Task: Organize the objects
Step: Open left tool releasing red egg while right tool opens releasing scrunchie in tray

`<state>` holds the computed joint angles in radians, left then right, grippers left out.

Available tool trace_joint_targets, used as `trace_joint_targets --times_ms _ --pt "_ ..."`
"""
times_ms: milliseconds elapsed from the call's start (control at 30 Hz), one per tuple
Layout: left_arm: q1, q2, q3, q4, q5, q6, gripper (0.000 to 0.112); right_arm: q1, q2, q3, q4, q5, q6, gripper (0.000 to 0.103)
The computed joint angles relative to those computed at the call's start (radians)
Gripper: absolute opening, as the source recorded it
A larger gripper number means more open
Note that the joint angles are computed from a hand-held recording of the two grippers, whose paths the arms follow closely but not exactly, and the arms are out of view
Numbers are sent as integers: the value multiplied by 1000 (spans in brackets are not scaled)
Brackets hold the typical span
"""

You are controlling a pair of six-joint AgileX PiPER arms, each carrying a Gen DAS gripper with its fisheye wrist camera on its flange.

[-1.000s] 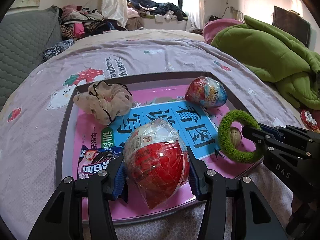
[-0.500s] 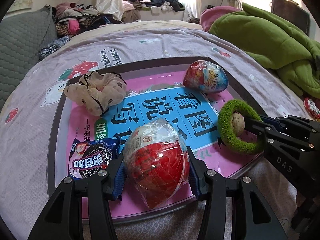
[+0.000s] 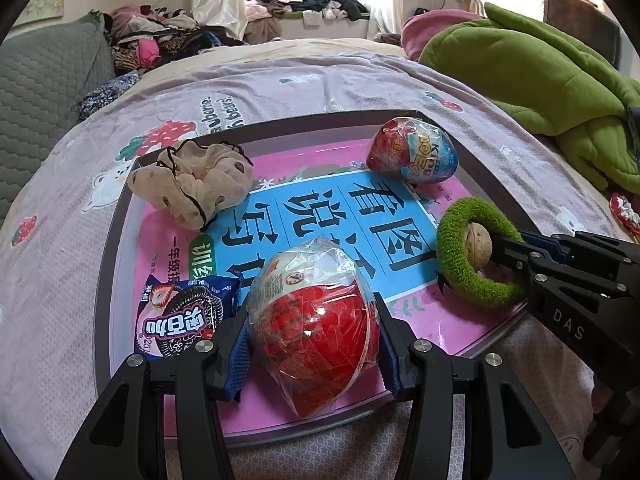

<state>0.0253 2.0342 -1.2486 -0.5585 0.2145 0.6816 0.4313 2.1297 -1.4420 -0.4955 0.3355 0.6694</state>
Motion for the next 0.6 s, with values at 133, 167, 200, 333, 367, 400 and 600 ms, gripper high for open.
trace_joint_targets --times_ms 133,167,200,333,367,400,600 --pt "-12 -3 -4 154 11 -154 54 -1 2 -3 0 5 3 14" --pt "-12 -2 -7 168 17 -167 55 0 2 -4 -4 6 7 14" --pt "-14 -2 -7 177 18 -175 55 -1 3 -4 -3 6 5 14" --pt "-19 -5 -5 235 19 -232 58 -2 2 -3 -3 9 4 14" --pt "-17 -5 -7 218 23 -216 59 -2 3 -4 -5 10 5 14" --pt "-14 -5 -8 191 31 -191 60 -2 4 -5 -6 12 6 14" --pt "-18 -4 -14 191 46 -191 65 -1 7 -10 -17 20 13 18"
